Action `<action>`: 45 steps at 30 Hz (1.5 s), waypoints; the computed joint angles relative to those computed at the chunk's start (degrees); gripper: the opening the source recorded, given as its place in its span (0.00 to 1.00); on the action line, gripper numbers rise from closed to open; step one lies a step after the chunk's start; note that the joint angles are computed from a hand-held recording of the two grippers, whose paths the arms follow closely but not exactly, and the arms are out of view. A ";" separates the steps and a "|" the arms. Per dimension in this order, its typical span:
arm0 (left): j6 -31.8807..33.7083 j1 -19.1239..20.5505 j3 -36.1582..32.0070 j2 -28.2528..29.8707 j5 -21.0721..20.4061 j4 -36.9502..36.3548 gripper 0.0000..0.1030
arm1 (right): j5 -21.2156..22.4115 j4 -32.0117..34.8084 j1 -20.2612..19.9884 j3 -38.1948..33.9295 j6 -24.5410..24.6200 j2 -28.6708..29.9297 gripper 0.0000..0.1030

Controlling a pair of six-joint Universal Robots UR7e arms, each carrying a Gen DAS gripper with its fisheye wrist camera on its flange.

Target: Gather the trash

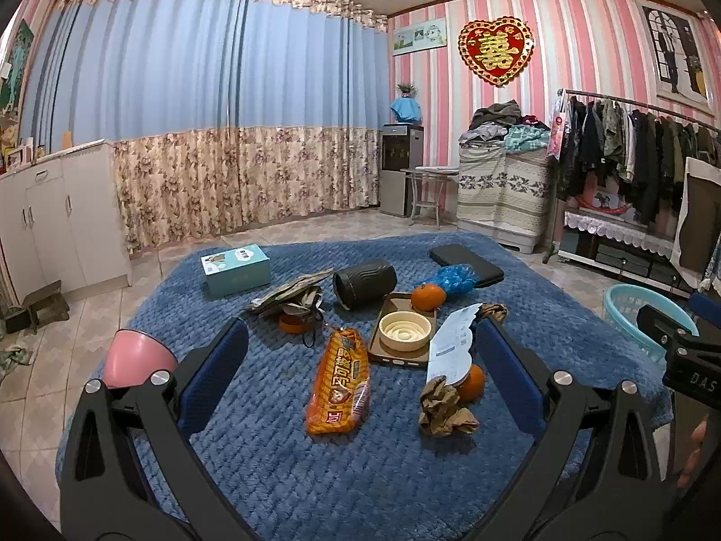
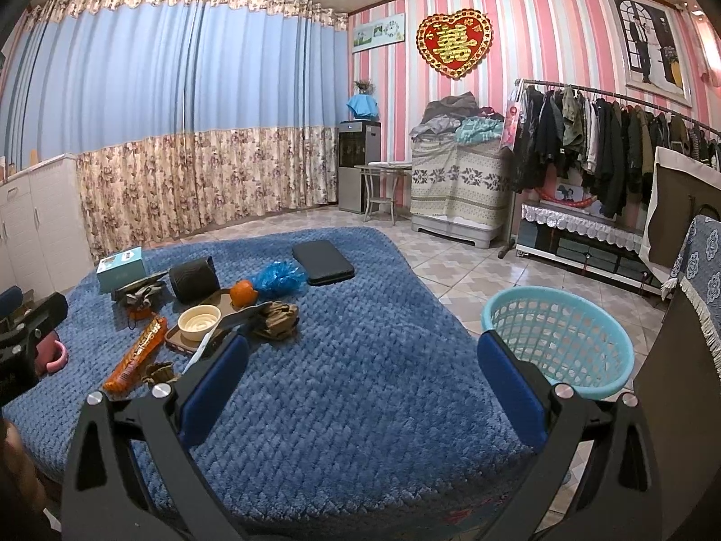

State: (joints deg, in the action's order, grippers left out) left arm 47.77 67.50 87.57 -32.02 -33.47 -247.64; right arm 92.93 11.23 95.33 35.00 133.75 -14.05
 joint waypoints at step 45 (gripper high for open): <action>-16.12 10.02 -4.36 0.42 0.89 23.54 0.95 | 3.68 6.74 -0.25 -17.73 2.20 10.81 0.96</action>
State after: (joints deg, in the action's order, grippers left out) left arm 31.65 77.52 83.21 -31.60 -32.58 -224.10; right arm 96.62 17.97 95.08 17.27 135.94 -3.24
